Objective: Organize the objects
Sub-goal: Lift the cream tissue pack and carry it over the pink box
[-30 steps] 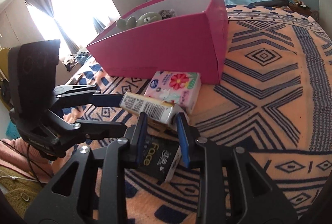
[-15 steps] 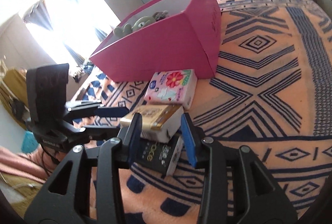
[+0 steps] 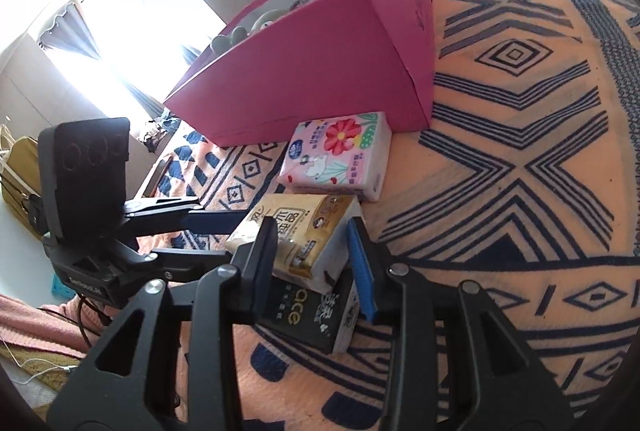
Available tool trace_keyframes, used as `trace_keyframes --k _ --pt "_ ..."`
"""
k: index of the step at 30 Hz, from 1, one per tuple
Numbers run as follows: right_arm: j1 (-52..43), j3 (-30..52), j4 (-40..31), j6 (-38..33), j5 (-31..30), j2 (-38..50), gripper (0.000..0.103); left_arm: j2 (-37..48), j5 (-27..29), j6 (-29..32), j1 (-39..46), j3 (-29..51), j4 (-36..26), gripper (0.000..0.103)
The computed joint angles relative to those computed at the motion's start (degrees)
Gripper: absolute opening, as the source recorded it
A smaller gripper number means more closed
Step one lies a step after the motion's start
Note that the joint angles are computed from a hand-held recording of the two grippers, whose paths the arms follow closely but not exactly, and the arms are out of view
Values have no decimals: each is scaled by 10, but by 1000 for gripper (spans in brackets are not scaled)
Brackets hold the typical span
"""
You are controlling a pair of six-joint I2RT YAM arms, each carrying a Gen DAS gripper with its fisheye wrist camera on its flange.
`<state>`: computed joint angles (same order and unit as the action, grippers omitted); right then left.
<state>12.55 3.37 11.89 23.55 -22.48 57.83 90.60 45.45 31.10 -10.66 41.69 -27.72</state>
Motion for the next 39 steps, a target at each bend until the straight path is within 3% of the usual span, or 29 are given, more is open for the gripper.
trace_keyframes --k 10,16,29,39 --pt "65 13 -135 21 78 -169 39 -97 18 6 9 -18 -18 49" --pt "83 41 -170 17 106 -201 39 -132 28 22 25 -7 -34 49" --pt "26 121 -156 -49 79 -147 39 -140 30 -8 28 51 -11 49" --pt "-43 172 -92 -82 16 -41 39 -136 -7 -33 3 88 28 49"
